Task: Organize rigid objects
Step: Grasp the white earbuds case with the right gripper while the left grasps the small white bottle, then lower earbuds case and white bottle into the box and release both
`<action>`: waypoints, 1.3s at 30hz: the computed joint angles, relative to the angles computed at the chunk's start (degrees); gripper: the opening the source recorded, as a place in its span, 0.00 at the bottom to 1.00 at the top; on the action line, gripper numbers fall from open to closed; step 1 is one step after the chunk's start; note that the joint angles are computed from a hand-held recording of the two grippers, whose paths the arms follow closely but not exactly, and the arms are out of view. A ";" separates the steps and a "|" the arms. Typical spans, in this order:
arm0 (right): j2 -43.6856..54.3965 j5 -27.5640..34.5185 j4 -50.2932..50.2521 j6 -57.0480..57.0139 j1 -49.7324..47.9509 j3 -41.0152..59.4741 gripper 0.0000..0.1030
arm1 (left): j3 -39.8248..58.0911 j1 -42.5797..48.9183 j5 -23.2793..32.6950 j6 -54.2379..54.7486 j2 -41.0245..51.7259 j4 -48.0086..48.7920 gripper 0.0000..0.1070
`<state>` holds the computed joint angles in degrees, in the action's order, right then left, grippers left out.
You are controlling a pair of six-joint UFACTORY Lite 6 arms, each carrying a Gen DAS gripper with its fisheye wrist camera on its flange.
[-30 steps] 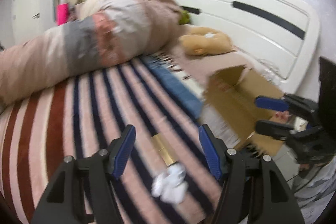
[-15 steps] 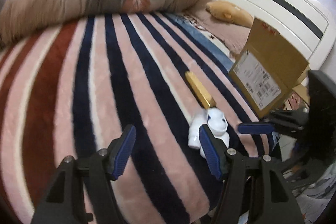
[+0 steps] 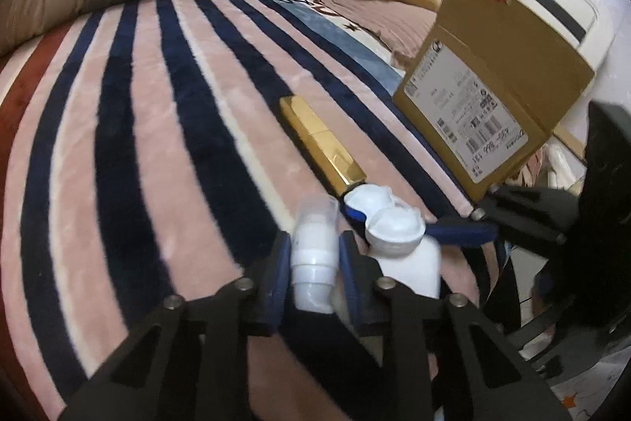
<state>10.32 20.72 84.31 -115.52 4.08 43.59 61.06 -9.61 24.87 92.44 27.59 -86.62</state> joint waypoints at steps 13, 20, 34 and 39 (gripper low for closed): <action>1.00 -5.11 13.22 -11.79 0.87 -0.20 0.49 | -2.54 -0.20 -2.82 5.13 -1.75 -5.87 0.20; -9.56 -1.60 2.08 -0.65 1.47 -4.23 0.48 | -8.51 5.40 -1.05 0.65 -14.22 -0.97 0.20; -26.97 21.59 -14.83 18.13 -22.20 4.29 0.49 | 7.34 -2.90 4.14 -27.82 -25.71 23.32 0.20; -19.92 25.07 -18.34 19.77 -35.65 11.31 0.49 | 24.94 -14.75 2.92 -44.46 -14.46 37.86 0.20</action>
<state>-9.61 45.79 65.97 -95.75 -31.56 54.90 86.00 -24.36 27.79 47.98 13.13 -48.77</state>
